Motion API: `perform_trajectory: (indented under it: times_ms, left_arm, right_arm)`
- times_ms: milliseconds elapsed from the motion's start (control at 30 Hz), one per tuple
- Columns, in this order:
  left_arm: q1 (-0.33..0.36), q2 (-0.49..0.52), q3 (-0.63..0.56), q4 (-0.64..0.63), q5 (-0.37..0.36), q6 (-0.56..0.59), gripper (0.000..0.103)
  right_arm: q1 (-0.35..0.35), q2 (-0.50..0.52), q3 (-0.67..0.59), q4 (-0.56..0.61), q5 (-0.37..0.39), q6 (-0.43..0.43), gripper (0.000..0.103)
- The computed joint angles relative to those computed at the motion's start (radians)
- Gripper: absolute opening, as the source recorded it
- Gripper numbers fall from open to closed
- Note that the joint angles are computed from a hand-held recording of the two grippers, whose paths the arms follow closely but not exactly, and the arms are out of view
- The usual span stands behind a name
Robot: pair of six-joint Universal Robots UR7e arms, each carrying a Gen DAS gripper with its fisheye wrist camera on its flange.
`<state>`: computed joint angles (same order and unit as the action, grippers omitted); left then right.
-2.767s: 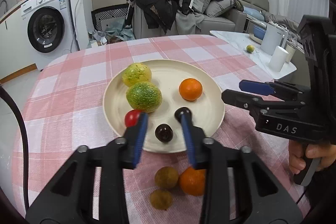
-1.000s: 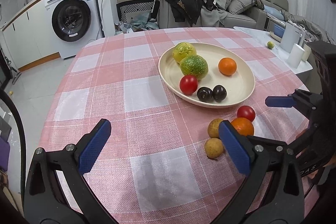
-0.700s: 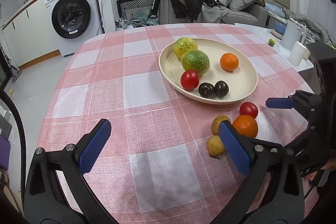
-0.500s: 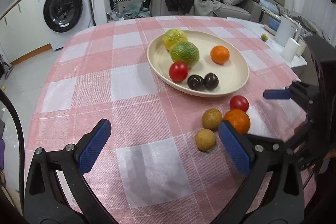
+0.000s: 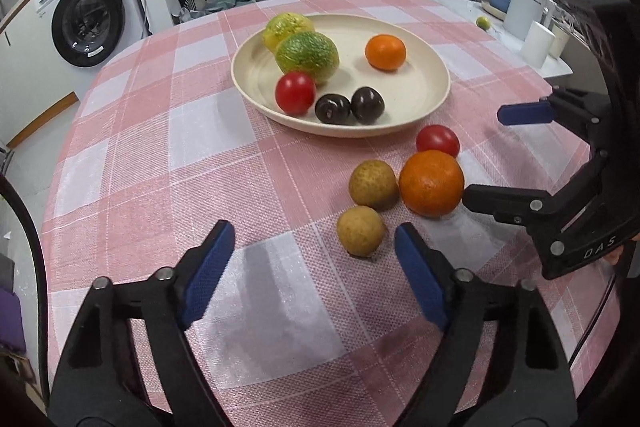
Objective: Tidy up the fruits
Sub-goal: 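Withdraw both open grippers from the plate toward the loose fruits, then grasp a brown kiwi with the left gripper while right gripper grasps an orange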
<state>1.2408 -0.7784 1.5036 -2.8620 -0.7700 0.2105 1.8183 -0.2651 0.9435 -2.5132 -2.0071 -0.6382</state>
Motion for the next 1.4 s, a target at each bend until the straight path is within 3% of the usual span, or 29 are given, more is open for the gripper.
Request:
perform_trajectory:
  times_ms: [333, 633, 667, 733, 900, 1133, 1400]
  left_arm:
    - [0.012, -0.011, 0.004, 0.037, -0.108, 0.004, 0.022]
    - [0.008, -0.019, 0.019, 0.008, -0.114, 0.022, 0.022]
    - [0.008, -0.021, 0.019, 0.006, -0.113, 0.022, 0.022]
    - [0.008, -0.025, 0.021, 0.001, -0.112, 0.022, 0.022]
    - [0.008, -0.031, 0.024, -0.006, -0.111, 0.022, 0.022]
    - [0.009, -0.032, 0.026, -0.009, -0.110, 0.021, 0.022]
    - [0.008, -0.032, 0.026, -0.012, -0.107, 0.023, 0.022]
  right_arm:
    - [0.003, -0.015, 0.023, 0.007, 0.045, -0.013, 0.103]
    - [-0.008, -0.047, 0.037, 0.110, 0.175, 0.016, 0.100]
    - [-0.009, -0.050, 0.038, 0.121, 0.189, 0.016, 0.098]
    - [-0.012, -0.054, 0.032, 0.155, 0.217, 0.017, 0.083]
    - [-0.010, -0.057, 0.033, 0.213, 0.246, -0.014, 0.070]
    - [-0.009, -0.051, 0.059, 0.164, 0.261, -0.011, 0.053]
    - [-0.003, -0.026, 0.049, 0.096, 0.255, 0.014, 0.051]
